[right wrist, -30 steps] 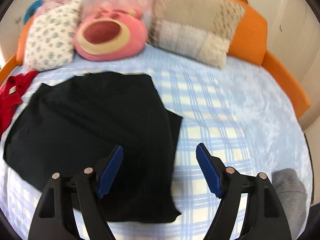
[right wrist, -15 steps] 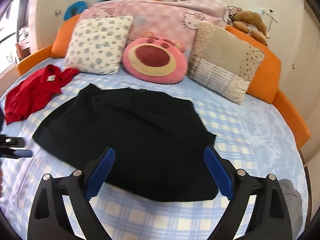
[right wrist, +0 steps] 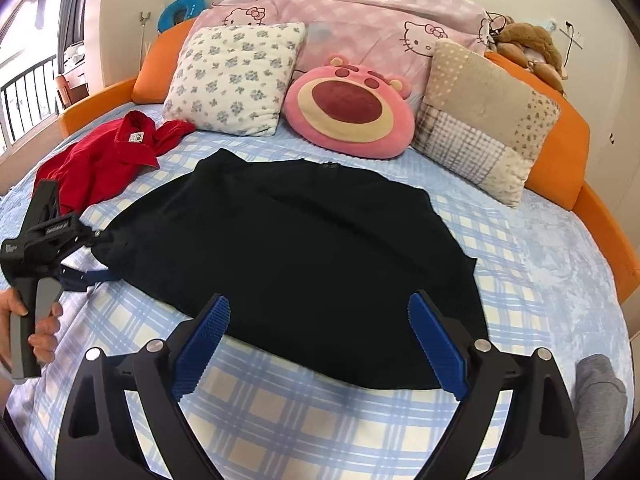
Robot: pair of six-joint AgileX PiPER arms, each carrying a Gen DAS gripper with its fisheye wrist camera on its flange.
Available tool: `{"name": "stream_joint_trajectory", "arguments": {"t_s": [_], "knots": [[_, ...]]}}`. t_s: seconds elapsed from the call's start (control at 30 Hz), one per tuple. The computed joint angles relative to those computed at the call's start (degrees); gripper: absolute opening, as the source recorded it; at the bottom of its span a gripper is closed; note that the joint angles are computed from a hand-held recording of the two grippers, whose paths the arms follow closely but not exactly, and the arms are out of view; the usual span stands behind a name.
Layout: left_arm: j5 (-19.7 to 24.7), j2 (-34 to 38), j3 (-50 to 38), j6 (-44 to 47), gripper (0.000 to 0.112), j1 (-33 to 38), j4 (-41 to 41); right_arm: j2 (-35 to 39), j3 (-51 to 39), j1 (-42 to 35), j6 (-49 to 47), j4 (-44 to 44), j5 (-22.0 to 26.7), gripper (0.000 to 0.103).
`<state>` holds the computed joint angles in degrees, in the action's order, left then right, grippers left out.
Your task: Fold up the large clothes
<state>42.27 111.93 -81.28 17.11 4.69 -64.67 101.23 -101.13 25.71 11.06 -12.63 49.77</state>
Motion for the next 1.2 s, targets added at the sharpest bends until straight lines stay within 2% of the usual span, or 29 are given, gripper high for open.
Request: {"name": "stream_joint_trajectory", "arguments": {"t_s": [0.07, 0.2, 0.27, 0.33, 0.37, 0.4, 0.43, 0.47, 0.57, 0.67, 0.73, 0.83, 0.93, 1.1, 1.17, 1.2], "knots": [[0.5, 1.7, -1.9, -0.3, 0.093, 1.3, -1.6, 0.6, -0.1, -0.3, -0.2, 1.3, -0.8, 0.09], [2.0, 2.9, 0.6, 4.7, 0.093, 4.9, -12.1, 2.1, -1.2, -1.4, -1.3, 5.4, -1.7, 0.09], [0.6, 2.1, 0.8, 3.9, 0.085, 4.2, -8.8, 2.9, -1.8, -2.0, -2.0, 8.1, -2.6, 0.09], [-2.2, 0.8, -0.1, 0.3, 0.07, 2.0, -0.6, 3.7, -2.7, -2.3, -1.9, 10.5, -3.7, 0.089], [-2.7, 0.5, -0.1, -0.6, 0.066, 1.6, 0.7, 3.9, -2.8, -2.3, -1.7, 11.1, -4.2, 0.089], [-3.0, 0.2, 0.7, -0.6, 0.057, 1.8, 0.8, 4.2, -3.2, -2.5, -1.6, 12.4, -5.1, 0.087], [-2.9, 0.2, 1.4, -0.7, 0.05, 2.2, 0.7, 4.8, -3.9, -2.2, -0.7, 12.9, -5.7, 0.07], [-2.3, 0.6, 1.5, -0.5, 0.049, 2.9, 0.1, 5.5, -4.8, -2.0, 0.5, 12.9, -6.0, 0.056], [-1.4, 0.8, 1.5, -0.6, 0.041, 3.6, 1.0, 8.5, -8.6, -2.0, 2.5, 15.2, -5.8, 0.041], [-1.9, 0.6, 0.9, -2.7, 0.04, 2.9, 4.3, 12.1, -13.4, -1.5, 6.6, 12.9, -3.0, 0.036], [-2.0, 0.7, 0.6, -3.7, 0.04, 2.7, 5.2, 15.2, -16.9, -2.0, 8.5, 13.6, 0.2, 0.034], [-2.2, 0.6, 0.3, -4.5, 0.039, 2.4, 6.7, 15.7, -14.6, -2.5, 10.0, 14.9, 0.0, 0.033], [-2.0, 0.6, -0.4, -5.5, 0.039, 2.1, 8.4, 15.7, -10.7, -1.5, 12.8, 10.7, -0.6, 0.033], [-1.4, 0.7, -3.6, -11.3, 0.037, 0.4, 16.8, 15.2, -1.9, -1.3, 13.3, 10.8, -5.0, 0.033], [-0.5, 1.0, -6.0, -15.0, 0.034, -0.7, 21.8, 13.6, 3.8, 1.4, 17.6, 2.7, -10.3, 0.033], [0.1, 1.1, -7.0, -16.5, 0.031, -1.1, 23.9, 13.5, 4.3, 2.7, 20.3, -1.1, -10.4, 0.034]]}}
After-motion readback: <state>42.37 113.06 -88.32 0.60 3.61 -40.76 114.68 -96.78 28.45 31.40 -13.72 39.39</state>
